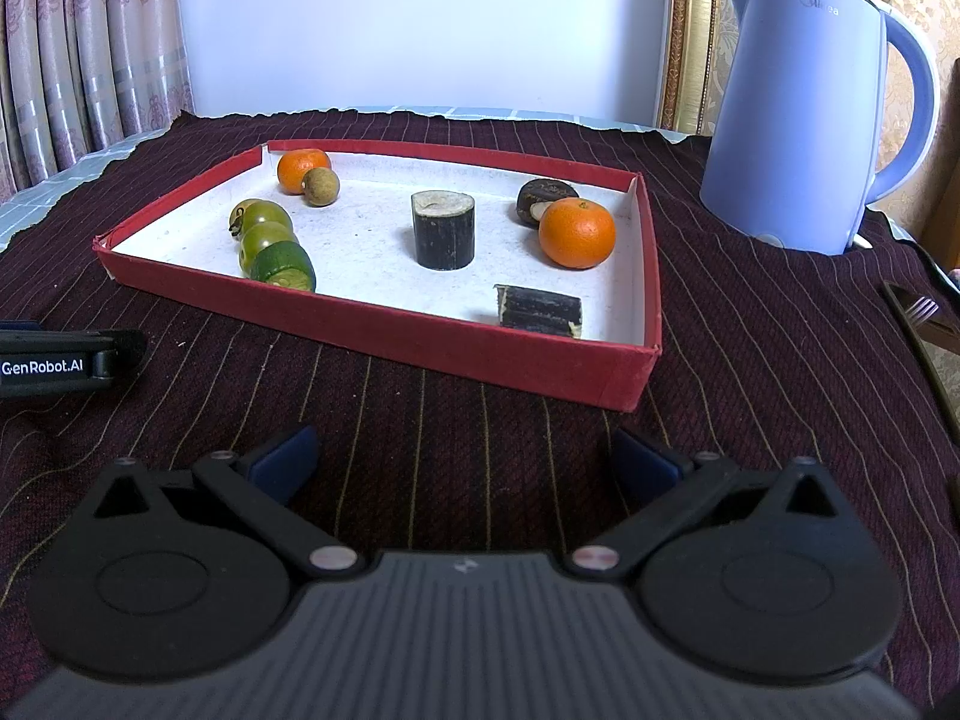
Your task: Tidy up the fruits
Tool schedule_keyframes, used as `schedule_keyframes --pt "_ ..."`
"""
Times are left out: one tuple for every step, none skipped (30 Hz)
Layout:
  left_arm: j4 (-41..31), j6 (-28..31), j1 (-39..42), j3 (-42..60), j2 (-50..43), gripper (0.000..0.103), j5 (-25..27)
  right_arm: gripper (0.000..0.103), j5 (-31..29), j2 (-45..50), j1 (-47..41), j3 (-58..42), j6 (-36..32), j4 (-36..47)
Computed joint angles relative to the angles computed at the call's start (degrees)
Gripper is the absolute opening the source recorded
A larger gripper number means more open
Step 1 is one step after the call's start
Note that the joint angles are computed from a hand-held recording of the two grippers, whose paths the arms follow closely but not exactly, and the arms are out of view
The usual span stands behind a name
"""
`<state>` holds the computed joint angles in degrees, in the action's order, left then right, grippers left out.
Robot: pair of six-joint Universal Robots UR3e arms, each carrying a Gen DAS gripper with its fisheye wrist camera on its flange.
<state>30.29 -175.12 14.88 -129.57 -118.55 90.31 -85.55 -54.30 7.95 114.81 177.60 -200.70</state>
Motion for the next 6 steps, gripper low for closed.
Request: schedule_keyframes --pt "0.1 0.1 -0.1 0.1 -0.1 0.092 0.2 0.103 0.0 0.0 0.0 0.0 0.0 0.0" --pt "0.2 0.2 -0.3 0.2 -0.2 0.092 0.4 0.103 0.0 0.0 0.0 0.0 0.0 0.0" --pt "0.2 0.2 -0.4 0.3 -0.3 0.092 0.5 0.103 0.0 0.0 0.0 0.0 0.0 0.0" --pt "0.1 0.2 -0.4 0.3 -0.2 0.092 0.5 0.103 0.0 0.1 0.0 -0.1 0.0 0.0" --pt "0.0 0.2 -0.4 0.3 -0.2 0.092 0.5 0.103 0.0 0.0 0.0 0.0 0.0 0.0" --pt "0.0 0.2 -0.4 0.2 -0.1 0.092 0.6 0.103 0.0 0.1 0.0 0.0 0.0 0.0"
